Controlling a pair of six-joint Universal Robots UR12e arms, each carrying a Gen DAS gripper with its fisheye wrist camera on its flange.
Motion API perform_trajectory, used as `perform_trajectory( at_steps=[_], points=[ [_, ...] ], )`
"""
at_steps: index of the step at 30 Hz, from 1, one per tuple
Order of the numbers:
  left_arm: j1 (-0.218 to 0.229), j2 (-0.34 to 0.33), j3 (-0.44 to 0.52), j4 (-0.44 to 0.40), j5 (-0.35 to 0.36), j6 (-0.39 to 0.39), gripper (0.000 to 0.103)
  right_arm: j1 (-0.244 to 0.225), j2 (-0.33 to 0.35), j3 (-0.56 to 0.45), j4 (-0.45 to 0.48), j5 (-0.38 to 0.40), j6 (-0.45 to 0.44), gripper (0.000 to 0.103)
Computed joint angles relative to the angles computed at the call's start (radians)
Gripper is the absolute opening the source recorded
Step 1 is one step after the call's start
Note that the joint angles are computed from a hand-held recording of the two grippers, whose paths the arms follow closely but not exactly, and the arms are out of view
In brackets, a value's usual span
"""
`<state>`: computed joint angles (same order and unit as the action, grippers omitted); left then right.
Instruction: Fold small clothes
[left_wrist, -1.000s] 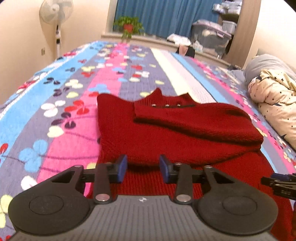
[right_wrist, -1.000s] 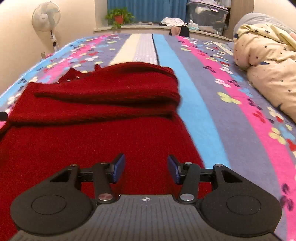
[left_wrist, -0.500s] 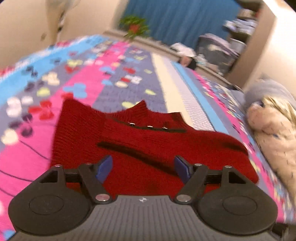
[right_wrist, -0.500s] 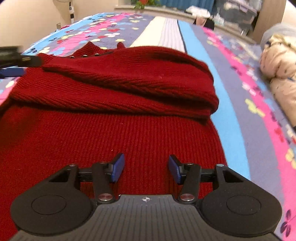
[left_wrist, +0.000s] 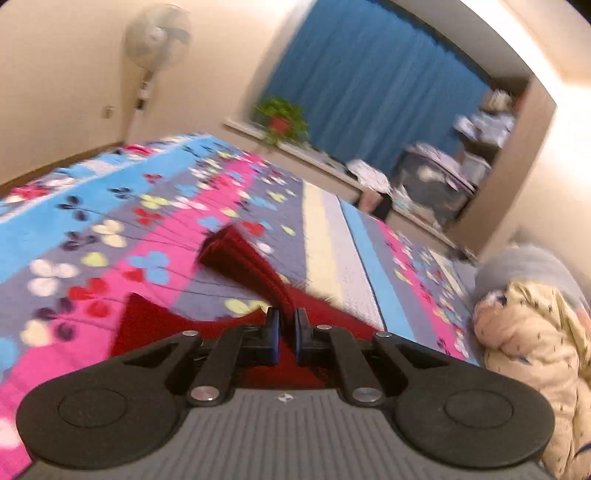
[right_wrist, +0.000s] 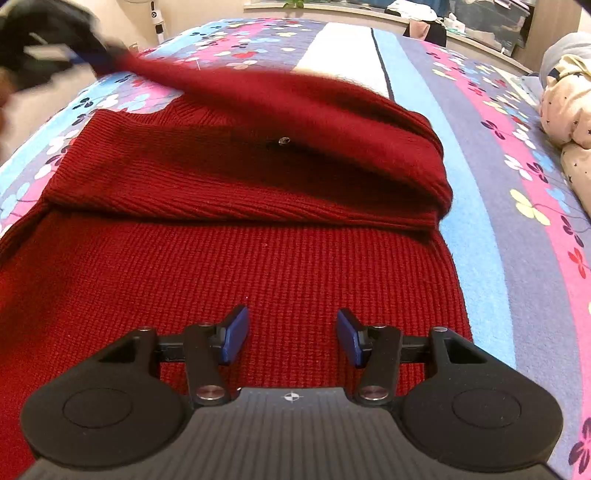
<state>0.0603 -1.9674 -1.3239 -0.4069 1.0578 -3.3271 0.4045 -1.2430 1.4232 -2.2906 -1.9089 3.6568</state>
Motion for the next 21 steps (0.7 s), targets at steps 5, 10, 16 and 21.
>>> perform_trajectory(
  at_steps=[5, 10, 16, 21],
  points=[
    [-0.044, 0.010, 0.032, -0.370, 0.363, 0.173, 0.019, 0.003, 0.006, -0.011, 0.017, 0.006, 0.004, 0.055],
    [-0.066, 0.049, -0.021, -0.167, 0.251, 0.322, 0.021, 0.006, 0.008, -0.021, 0.021, 0.002, 0.004, 0.055],
    [-0.147, 0.011, 0.044, -0.196, 0.003, 0.596, 0.027, -0.003, -0.007, -0.006, -0.002, -0.024, 0.080, 0.055],
    [-0.237, -0.044, 0.115, -0.315, -0.012, 0.807, 0.037, -0.031, -0.041, 0.030, -0.034, -0.025, 0.207, 0.055]
  ],
)
